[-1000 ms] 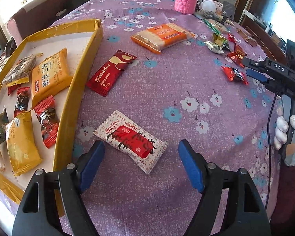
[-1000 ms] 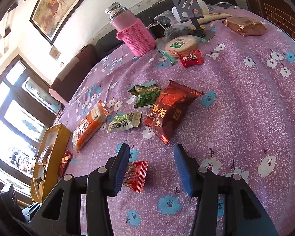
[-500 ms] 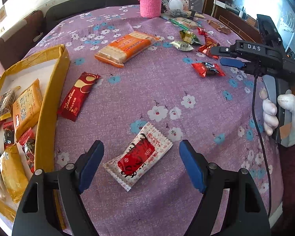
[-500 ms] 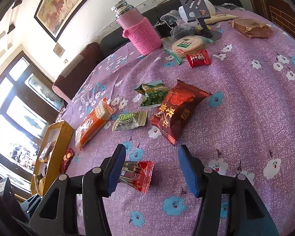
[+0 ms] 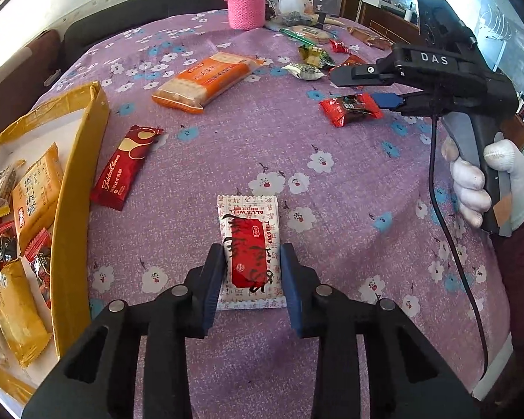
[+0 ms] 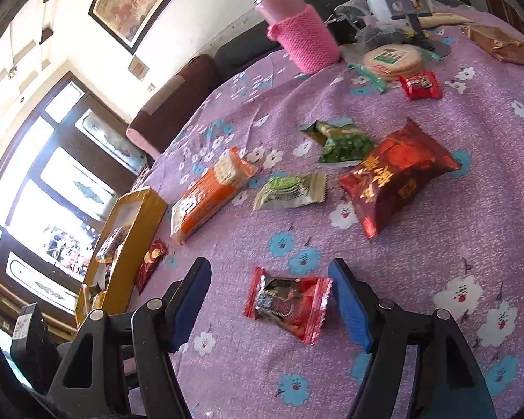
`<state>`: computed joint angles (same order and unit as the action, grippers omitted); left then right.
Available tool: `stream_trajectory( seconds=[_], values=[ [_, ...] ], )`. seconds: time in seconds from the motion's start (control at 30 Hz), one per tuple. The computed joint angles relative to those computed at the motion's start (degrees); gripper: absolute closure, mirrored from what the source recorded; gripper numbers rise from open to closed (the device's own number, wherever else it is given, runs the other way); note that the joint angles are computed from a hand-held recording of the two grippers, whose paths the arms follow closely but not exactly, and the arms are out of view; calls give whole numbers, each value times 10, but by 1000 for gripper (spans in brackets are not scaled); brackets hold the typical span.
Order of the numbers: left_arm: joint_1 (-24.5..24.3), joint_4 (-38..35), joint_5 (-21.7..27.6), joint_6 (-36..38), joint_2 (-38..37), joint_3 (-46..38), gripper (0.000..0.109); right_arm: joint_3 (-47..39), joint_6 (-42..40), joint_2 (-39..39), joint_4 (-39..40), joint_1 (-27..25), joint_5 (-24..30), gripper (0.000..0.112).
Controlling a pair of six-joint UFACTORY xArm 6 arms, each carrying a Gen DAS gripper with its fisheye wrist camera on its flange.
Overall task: Organize snacks
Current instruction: 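Grasp the white-and-red snack pack with the left tool while the right tool grasps a red candy, then carry both items over the tray and open both tools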
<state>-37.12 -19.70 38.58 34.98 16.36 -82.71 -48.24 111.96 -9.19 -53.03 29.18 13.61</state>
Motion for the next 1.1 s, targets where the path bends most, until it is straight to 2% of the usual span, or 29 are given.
stream_trajectory(
  seconds=[0.03,0.07,0.13,0.2,0.27,0.33,0.4,0.43,0.5,0.53,0.67,0.77,0.8,0.9,1.1],
  values=[
    [-1,4,-1,-3,0,0,76,0,-15,6,12,-3,-25,40],
    [-2,7,-1,-4,0,-1,74,-4,-52,12,42,2,-29,40],
    [-5,8,-2,-4,6,-5,65,-26,-115,20,82,23,24,40],
    [-9,8,-11,-6,10,-8,62,-59,-146,33,89,47,104,40],
    [-11,7,-20,-14,14,-9,62,-85,-167,49,96,60,155,40],
    [-14,8,-29,-18,15,-8,76,-99,-169,59,90,69,182,40],
    [-15,12,-34,-24,13,-5,78,-117,-178,71,90,78,211,40],
    [-16,14,-37,-27,11,-3,79,-124,-184,74,92,82,228,43],
    [-13,9,-41,-31,8,2,79,-139,-186,83,93,91,261,58],
    [-11,0,-42,-28,5,5,80,-143,-185,85,94,92,268,74],
    [0,-30,-49,-15,-12,20,80,-147,-160,84,70,102,288,87],
    [12,-59,-51,0,-28,29,80,-154,-142,84,50,114,304,90],
    [18,-70,-51,3,-32,31,79,-155,-137,84,45,115,303,96],
    [39,-105,-42,16,-42,30,79,-151,-114,79,42,114,282,97],
    [88,-152,-49,30,-60,33,79,-169,-84,77,47,129,279,97]
  ],
)
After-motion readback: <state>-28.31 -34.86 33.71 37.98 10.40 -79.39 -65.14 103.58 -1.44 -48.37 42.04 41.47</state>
